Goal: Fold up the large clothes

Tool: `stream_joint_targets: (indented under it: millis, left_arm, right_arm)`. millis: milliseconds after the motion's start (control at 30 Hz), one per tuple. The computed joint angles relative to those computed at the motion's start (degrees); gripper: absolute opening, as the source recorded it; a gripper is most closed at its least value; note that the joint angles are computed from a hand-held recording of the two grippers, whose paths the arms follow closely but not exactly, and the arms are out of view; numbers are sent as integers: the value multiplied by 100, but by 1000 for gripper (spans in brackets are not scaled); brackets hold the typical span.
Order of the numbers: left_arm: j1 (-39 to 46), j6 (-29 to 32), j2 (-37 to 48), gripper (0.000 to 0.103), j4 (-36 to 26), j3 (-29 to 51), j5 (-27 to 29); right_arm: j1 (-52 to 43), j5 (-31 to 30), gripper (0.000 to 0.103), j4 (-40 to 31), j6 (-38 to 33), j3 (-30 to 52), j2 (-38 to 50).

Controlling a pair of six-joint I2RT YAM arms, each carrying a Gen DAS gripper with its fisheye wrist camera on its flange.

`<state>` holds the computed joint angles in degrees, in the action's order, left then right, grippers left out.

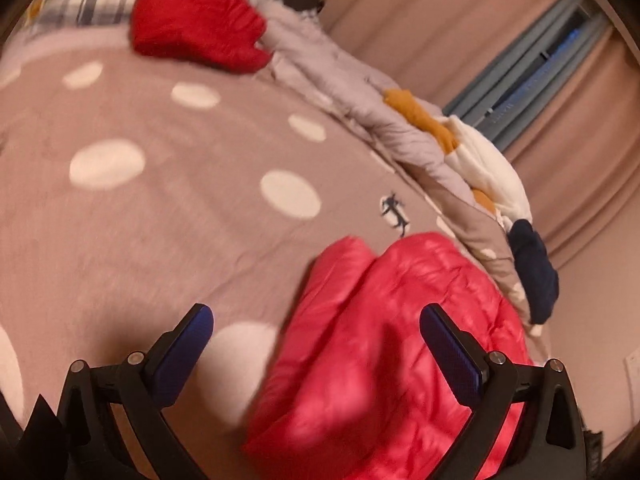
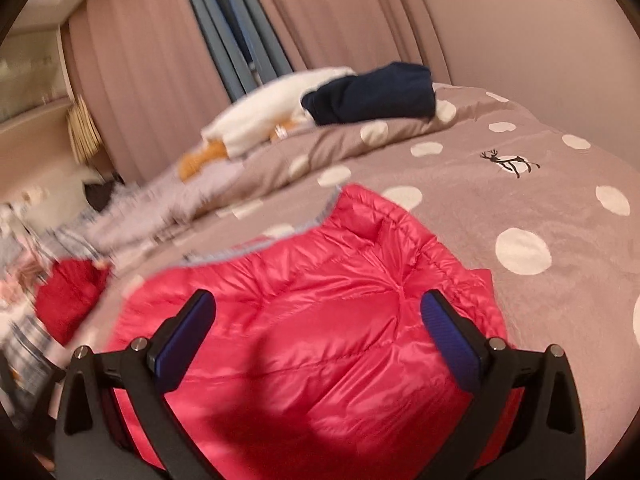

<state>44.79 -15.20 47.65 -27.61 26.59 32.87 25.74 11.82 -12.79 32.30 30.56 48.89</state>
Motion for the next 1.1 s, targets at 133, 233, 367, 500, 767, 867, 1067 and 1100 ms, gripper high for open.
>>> stream_joint_targets:
  millis: [133, 233, 367, 500, 767, 867, 1067, 1100]
  left_arm:
    - [269, 426, 250, 101, -561, -144, 594]
    - [441, 557, -197, 101, -998, -295, 1132]
    - [-282, 678, 159, 101, -1337, -152, 1604]
    - [-625, -172, -416, 101, -889, -456, 1386]
    - [113, 604, 373, 90, -1572, -208, 2406]
    - [66, 991, 655, 88, -1713, -155, 2627]
    - [-134, 619, 595, 77, -1187, -377, 2613]
    - [-142, 491, 573, 77, -1098, -411, 2610]
  right_arm:
    - [241, -4, 103, -79, 98, -11, -273]
    - [687, 363, 103, -172, 117, 66, -144]
    - [1091, 562, 103, -315, 14, 137, -69]
    - [1380, 707, 103, -439, -79, 322, 368]
    - [1435, 996, 103, -830, -487, 999, 2552]
    - [1636, 1485, 103, -745, -570, 1225, 3162]
    - [1405, 1283, 103, -358, -782, 1095, 3183]
    - [1408, 1319, 103, -335, -757, 1050, 3100]
